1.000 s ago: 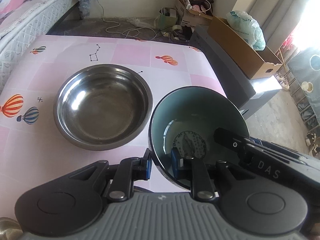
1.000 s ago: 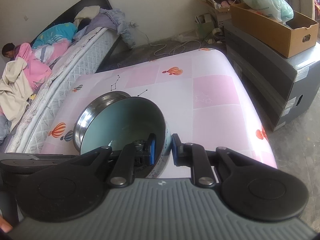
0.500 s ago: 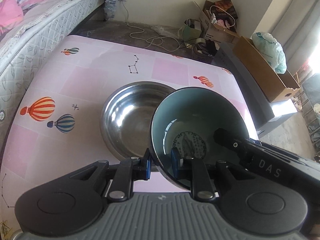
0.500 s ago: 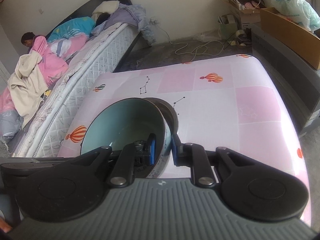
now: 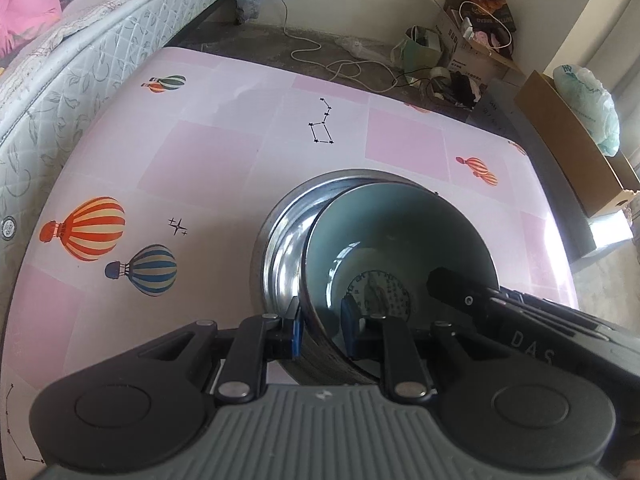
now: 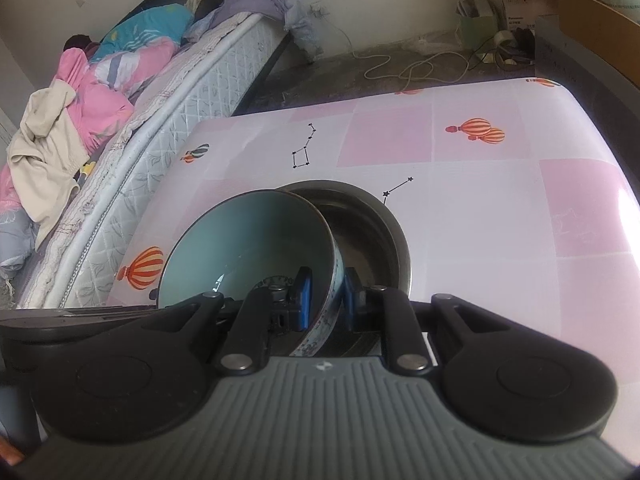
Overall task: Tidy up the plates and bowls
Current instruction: 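Lower the teal bowl into the steel bowl and open both tools, then lift both tools away from the nested bowls toward the steel plates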
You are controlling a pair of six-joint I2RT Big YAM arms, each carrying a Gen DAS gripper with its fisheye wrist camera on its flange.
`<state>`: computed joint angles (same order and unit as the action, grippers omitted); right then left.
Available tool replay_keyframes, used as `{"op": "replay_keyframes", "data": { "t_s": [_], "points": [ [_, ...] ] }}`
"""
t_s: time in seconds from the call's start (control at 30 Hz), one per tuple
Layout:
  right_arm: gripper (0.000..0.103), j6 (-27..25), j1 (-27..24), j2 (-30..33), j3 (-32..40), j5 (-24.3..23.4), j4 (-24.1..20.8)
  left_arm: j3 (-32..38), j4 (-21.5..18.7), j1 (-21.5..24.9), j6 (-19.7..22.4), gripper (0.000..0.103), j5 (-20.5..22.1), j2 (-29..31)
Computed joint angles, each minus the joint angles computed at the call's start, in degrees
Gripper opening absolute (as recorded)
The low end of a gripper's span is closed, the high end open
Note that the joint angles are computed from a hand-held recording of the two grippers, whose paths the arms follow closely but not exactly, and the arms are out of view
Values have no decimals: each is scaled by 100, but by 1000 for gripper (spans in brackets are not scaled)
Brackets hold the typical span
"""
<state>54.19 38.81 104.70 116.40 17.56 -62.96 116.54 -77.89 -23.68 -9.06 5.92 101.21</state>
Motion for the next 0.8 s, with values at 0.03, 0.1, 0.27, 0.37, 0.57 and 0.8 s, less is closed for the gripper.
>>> {"op": "replay_keyframes", "data": {
  "t_s": [0.03,0.1,0.27,0.37,0.57,0.8],
  "points": [
    [15,-4,-21,41,9,-17,6,-11,21,-2,6,20,-10,21],
    [15,-25,-49,116,7,-22,25,-87,105,-10,21,20,-51,19],
    [16,-162,-72,288,119,107,3,-115,156,-11,75,24,-34,60],
    [17,-243,-80,314,111,220,30,-128,205,-1,111,34,80,47],
    [22,-249,-114,182,-74,264,215,-212,328,-5,122,43,129,-141],
    [42,-238,-10,-233,-317,645,376,-555,619,63,193,65,430,-721]
  ]
}}
